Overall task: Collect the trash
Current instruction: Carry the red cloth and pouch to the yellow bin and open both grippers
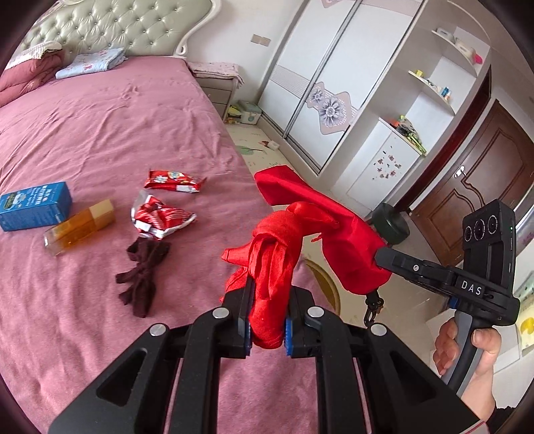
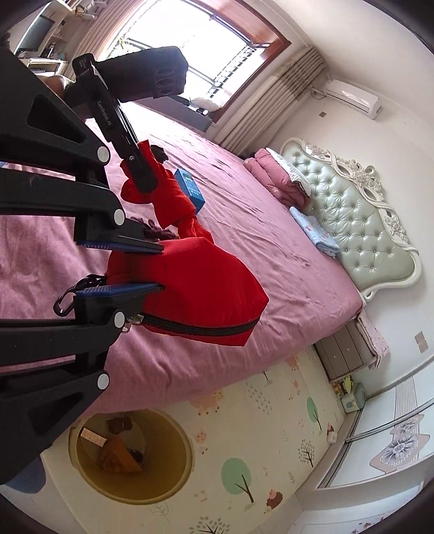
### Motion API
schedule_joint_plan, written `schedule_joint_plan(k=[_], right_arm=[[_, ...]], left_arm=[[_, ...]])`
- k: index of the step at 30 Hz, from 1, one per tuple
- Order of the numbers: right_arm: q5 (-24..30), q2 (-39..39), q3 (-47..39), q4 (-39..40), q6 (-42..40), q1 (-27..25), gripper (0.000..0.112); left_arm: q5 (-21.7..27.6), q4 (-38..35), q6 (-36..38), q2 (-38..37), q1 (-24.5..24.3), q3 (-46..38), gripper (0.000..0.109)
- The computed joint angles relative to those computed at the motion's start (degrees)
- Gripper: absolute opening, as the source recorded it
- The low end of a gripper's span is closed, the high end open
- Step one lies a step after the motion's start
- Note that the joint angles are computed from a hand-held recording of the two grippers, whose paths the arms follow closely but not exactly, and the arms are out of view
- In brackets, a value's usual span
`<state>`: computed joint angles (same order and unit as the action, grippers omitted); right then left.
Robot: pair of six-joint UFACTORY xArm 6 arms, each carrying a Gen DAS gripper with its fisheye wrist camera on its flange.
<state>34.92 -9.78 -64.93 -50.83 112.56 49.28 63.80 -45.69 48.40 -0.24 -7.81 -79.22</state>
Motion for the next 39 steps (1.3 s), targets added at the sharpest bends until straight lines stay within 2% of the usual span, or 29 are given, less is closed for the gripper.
schedule_joint_plan(k=[10,17,22,26,35,37,38,39], right_arm=[[6.2,-16.9,17.4,-0.8,7.9,2.1,0.017],[10.7,-27.3,26.8,0.5,11.1,3.2,0.017],[13.0,-32.0,31.3,1.6,13.4,4.2,0.017],[12.2,-35.0,35.1,2.8,14.2,3.1,0.017],[8.4,-36.2,38.5,5.9,11.5,-2.2,0.017],[6.0,-36.1,39.2,7.3,9.5,-4.4,0.02],[5.8,-35.9,39.2,7.8,8.9,-5.0,0.023],[5.6,-35.7,39.3,8.4,8.6,-5.7,0.04]], left_arm=[[-3.7,3.3,-3.3,0.8,-11.8,2.3,0.014],[-4.8,5.2,-4.8,3.2,-17.3,1.8,0.014],[-5.5,7.4,-7.2,5.8,-20.5,0.5,0.014],[-6.9,9.5,-10.0,8.2,-22.7,-0.4,0.014],[-8.5,13.6,-15.5,13.8,-26.4,-3.4,0.014],[-8.1,13.8,-16.6,15.1,-27.0,-4.6,0.023],[-8.1,14.3,-17.4,15.6,-27.3,-5.1,0.051],[-9.2,15.7,-18.7,15.9,-27.8,-5.4,0.08]])
